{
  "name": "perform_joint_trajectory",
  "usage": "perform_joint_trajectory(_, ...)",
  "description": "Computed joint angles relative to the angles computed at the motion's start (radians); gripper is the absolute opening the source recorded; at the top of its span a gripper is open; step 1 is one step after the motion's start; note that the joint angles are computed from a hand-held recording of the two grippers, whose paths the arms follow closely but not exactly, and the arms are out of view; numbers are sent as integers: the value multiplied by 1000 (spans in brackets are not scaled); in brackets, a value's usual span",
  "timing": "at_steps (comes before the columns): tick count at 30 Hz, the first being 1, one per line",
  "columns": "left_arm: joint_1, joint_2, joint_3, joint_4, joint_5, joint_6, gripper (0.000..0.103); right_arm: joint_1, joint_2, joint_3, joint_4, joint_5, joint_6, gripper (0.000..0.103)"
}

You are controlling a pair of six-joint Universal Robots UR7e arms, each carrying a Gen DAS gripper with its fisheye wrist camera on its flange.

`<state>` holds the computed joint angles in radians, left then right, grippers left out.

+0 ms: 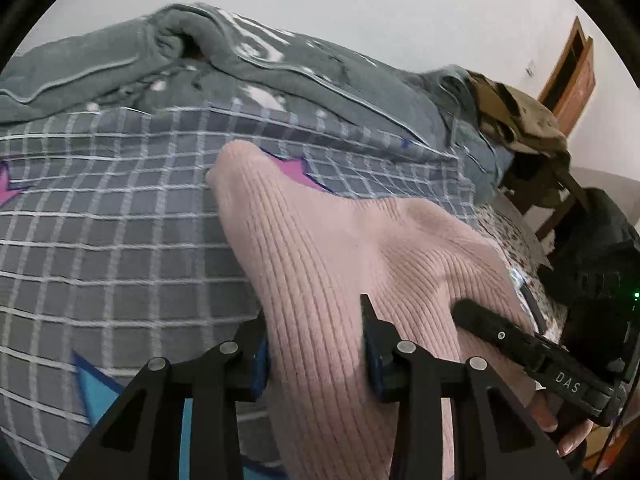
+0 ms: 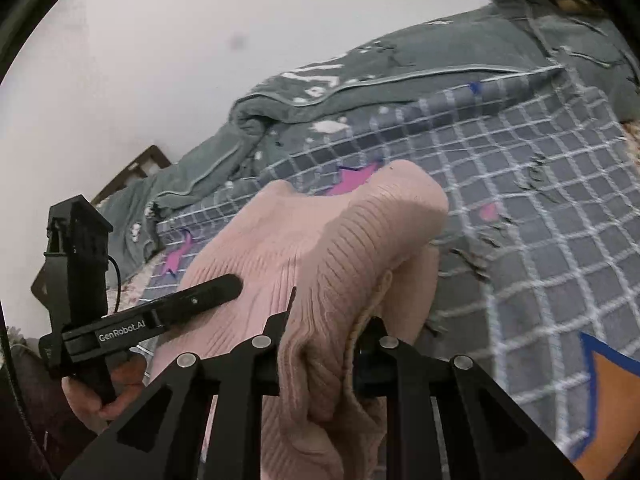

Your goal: Fold small clothes

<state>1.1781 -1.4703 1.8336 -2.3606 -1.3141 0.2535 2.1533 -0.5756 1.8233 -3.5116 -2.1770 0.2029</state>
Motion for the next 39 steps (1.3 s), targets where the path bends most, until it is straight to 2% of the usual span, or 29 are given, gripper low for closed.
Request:
perform_joint_trajectory(6, 64, 46, -120, 12, 41, 35, 36, -32, 101, -160, 47, 125, -73, 19)
perform_joint_trajectory(8, 89, 61, -147, 9, 38, 43, 37, -43, 136, -208, 70, 139, -100, 20)
perform_joint_trajectory(10, 115, 81, -166, 16, 31, 39, 38, -51, 161, -237, 104, 132, -110, 20)
perform_joint_trajectory(13, 153, 104, -170, 13, 15, 20, 41, -55, 181, -254, 159, 83, -112, 23)
perform_joint_trajectory(15, 173, 100, -147, -34, -19, 29, 48, -54, 185, -248, 142, 69, -136, 26)
perform_joint_trajectory(19, 184, 93, -121, -56, -16, 20, 57, -48, 183, -241, 137, 15, -168, 42)
perform_joint_trajectory(22, 190, 80, -100, -85, -21, 19, 64, -57, 150, -200, 136, 45, -130, 43)
perform_joint_trajectory(25, 200, 63, -89, -87, -46, 14, 67, -40, 138, -181, 100, 11, -155, 43)
perform_joint_trajectory(30, 200, 12, -33, -142, -42, 51, 70, 5, 139, -166, 17, -48, -207, 43)
perform_joint_trajectory(34, 201, -25, 4, -167, -56, 56, 70, 24, 146, -150, -57, 28, -192, 43)
perform_joint_trajectory(37, 190, -59, 40, -189, -47, 78, 70, 51, 190, -189, -77, 6, -252, 43)
perform_joint_trajectory(38, 186, -70, 51, -194, -48, 89, 70, 59, 207, -202, -89, -6, -281, 39)
perform_joint_trajectory(39, 184, -81, 61, -196, -59, 101, 70, 60, 217, -204, -100, 13, -311, 34)
